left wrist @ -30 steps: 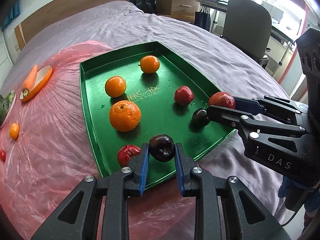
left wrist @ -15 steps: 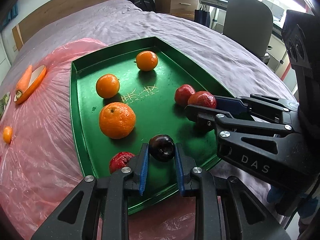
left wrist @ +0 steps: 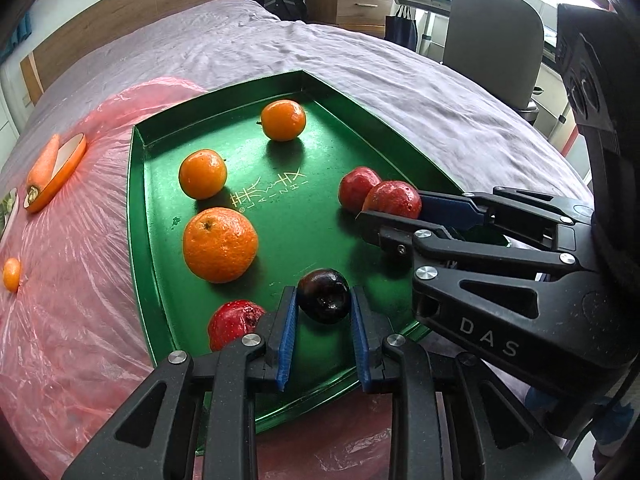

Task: Organize fruits
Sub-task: 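Lower the plum and apple into the tray and open both tools, then raise both open tools out of the tray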

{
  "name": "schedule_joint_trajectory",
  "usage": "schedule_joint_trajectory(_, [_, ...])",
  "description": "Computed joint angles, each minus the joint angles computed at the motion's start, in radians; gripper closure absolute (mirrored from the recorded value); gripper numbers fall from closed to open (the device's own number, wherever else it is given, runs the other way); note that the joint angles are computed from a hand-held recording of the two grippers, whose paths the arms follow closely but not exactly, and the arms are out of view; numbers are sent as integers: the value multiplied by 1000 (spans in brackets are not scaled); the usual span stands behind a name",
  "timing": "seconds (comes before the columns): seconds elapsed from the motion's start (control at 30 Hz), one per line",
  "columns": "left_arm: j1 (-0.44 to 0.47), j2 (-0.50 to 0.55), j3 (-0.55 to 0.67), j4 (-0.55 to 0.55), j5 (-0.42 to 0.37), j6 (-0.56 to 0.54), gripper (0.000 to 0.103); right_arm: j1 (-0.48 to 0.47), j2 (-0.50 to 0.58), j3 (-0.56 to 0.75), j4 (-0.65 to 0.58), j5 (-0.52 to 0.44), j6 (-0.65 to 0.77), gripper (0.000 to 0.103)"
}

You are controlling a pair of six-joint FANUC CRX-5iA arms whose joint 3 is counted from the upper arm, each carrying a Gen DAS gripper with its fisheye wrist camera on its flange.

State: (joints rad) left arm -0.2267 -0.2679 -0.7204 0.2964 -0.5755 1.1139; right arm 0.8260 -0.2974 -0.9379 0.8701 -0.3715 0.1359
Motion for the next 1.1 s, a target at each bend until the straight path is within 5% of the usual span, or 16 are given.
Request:
schedule_joint_trajectory(0.1, [2,0,-2,9,-2,-5,77,3,1,0,6,-8,-9,46])
schedule_joint_trajectory(0.13, [4,-3,-5,17,0,-11,73,4,0,-1,16,-12,-19,27])
schedule_joint_trajectory(0.17, [3,-8,-7,15,4,-8,65,5,-2,-4,26,-16,-30,19])
schedule_joint_trajectory(0.73, [37,-115,-26,-1,-26,-22,62,77,-74,-14,49,-129,-96,10])
schedule_joint_trajectory(1.1, [125,-257,-61,-43,-91,-24,62,253,-115,-14,72,-354,-210,3])
